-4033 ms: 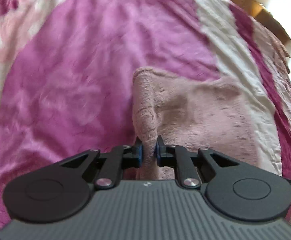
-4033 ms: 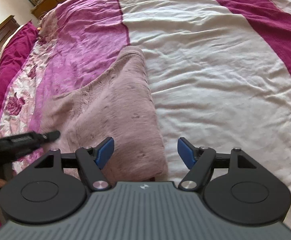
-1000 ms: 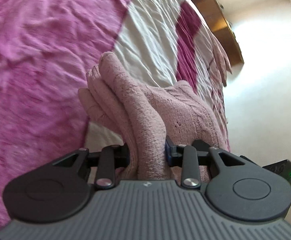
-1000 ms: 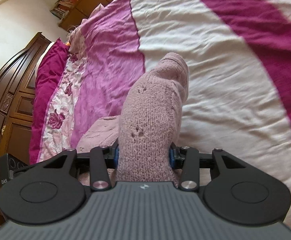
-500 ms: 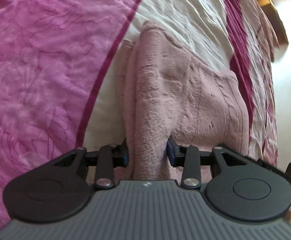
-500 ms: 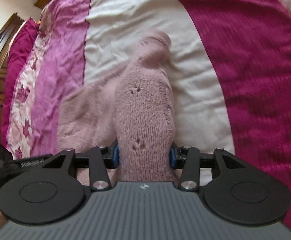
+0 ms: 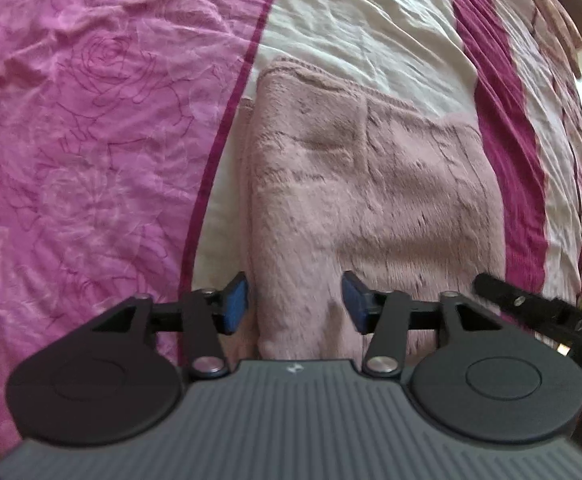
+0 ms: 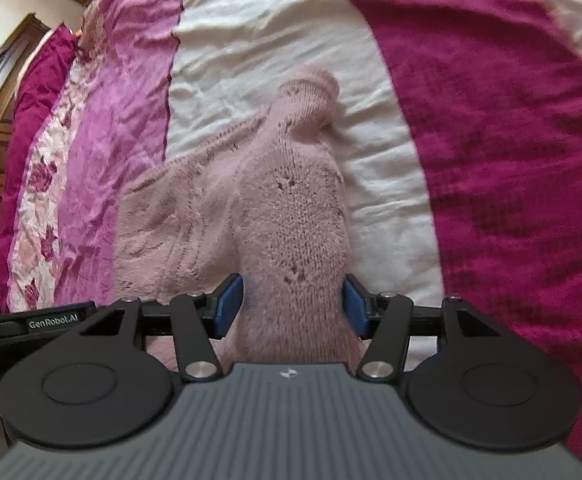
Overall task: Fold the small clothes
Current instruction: 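Open both tools and withdraw from the folded cardigan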
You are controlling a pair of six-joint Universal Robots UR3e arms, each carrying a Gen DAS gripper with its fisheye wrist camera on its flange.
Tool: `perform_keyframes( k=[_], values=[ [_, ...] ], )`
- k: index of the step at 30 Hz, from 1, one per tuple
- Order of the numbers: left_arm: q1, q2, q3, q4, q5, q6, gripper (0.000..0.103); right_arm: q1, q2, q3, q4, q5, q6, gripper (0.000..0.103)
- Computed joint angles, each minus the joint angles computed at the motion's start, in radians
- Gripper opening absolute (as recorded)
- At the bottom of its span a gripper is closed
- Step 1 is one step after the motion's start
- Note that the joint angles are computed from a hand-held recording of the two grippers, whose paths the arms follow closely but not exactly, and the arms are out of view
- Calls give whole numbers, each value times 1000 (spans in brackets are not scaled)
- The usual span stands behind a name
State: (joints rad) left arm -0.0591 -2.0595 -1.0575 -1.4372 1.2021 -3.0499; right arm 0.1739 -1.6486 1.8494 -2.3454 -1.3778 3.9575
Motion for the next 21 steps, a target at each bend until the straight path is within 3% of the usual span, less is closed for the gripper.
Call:
perform_keyframes(
  k=[2, 4, 7, 12, 18, 21],
  values=[
    [6, 22, -15, -16, -5, 30, 60, 15, -61, 41, -22, -19, 18, 59],
    [13, 42, -43, -23, -3, 55, 60, 39, -82, 49, -16, -31, 17, 45],
    [2, 42, -76, -2, 54, 64, 62, 88, -58, 26, 3, -80, -6, 35],
    [28, 51, -187, 123, 61, 62, 64, 117, 23, 36, -26, -103, 3, 33],
    [24, 15, -106, 70, 75, 114, 67, 138, 44, 11, -2, -135, 5, 34],
    [7, 20, -63, 32, 92, 123, 65, 144, 29, -31, 52, -138, 45, 41]
  ],
)
